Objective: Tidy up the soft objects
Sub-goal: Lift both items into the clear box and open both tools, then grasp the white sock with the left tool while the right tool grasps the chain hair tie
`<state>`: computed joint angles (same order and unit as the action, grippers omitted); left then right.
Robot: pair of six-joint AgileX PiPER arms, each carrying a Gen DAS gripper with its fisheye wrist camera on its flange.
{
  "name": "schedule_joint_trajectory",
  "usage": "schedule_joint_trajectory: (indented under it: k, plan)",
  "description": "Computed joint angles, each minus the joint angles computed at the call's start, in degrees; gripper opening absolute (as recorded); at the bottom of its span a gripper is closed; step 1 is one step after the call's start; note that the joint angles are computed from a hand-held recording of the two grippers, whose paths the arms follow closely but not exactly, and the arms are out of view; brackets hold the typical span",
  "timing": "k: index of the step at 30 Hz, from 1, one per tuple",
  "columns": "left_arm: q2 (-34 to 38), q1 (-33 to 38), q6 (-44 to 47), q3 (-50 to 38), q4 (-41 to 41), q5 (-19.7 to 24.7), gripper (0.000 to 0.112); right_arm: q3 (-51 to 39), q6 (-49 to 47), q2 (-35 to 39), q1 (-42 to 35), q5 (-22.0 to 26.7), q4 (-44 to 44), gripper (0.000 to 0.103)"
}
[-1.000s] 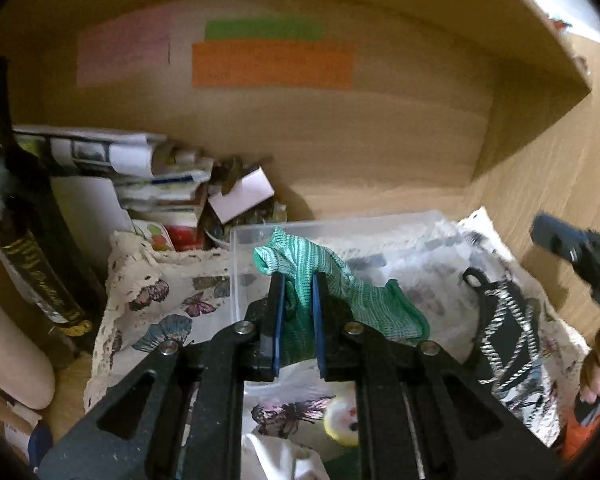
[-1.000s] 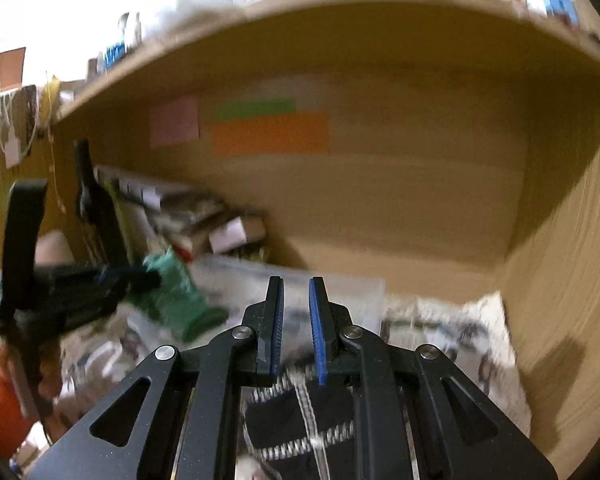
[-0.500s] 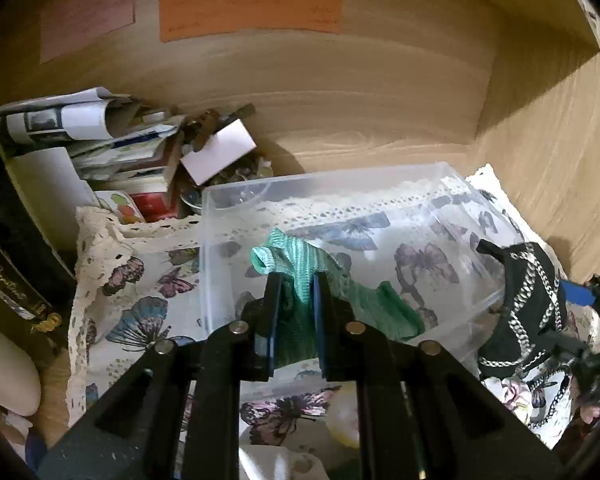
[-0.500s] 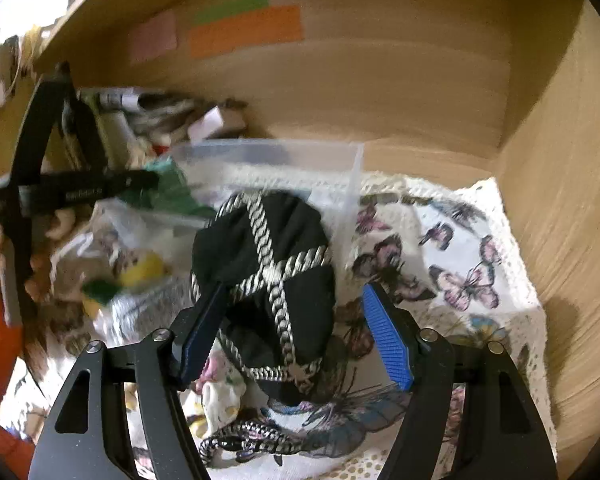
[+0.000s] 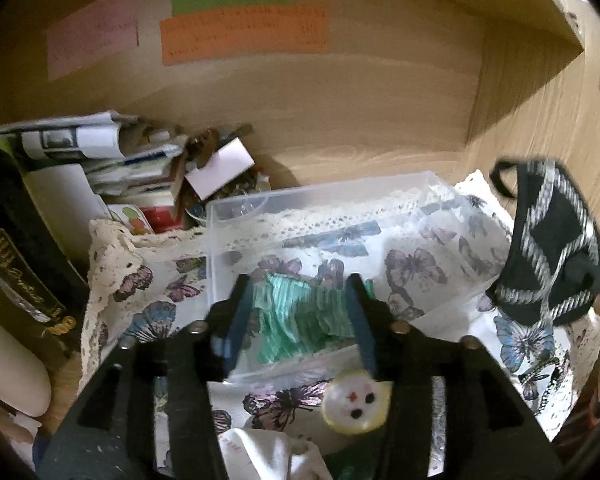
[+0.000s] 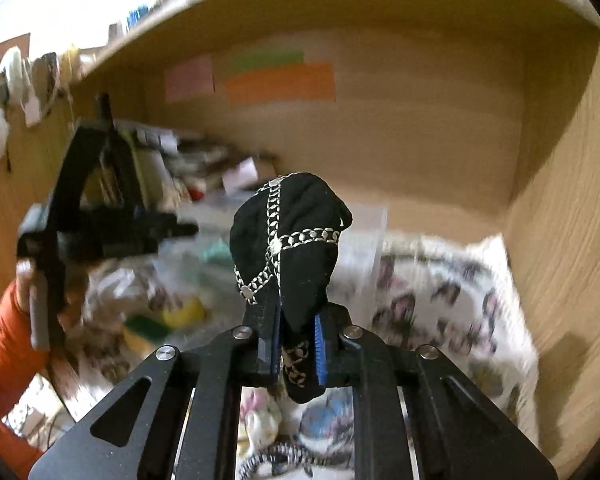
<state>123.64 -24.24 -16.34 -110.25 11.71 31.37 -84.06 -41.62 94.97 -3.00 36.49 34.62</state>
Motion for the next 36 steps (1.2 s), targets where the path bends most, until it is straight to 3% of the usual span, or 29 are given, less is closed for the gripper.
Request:
schedule_joint_trajectory:
  k: [7,11,20,28,31,36]
  plan:
    - [-6.9,0.1,-6.4,8.4,5.7,-6.4,0.081,-9.2,5.8,4.7,2.3,-2.2,-4.5,0.011]
    - [-9.7,0.6,-10.5,12.1,8.8,-8.9,0.096,-16.7,12.2,10.6,3.9,-0.3,-11.1,0.012]
    - [-10.3,2.5,-6.2,14.7,4.3,-8.7,0.098,-33.7,20.6,24.7,5.5,14.0,-21.0,0.012]
    - [-9.3,3.8,1.3,17.3,-4.4,-7.2,0.098,-41.7,21.1,30.3,5.6,23.8,-22.1,0.017]
    - [-9.7,3.9,1.8,18.7,-5.4,-7.3,0.098,-38.3,20.8,28.2,5.8,21.4,-22.3,0.027]
    - [-12.3,4.0,1.6,22.6,-5.8,-9.1,0.098,-25.3,17.9,18.7,4.8,11.6,-20.0,0.055]
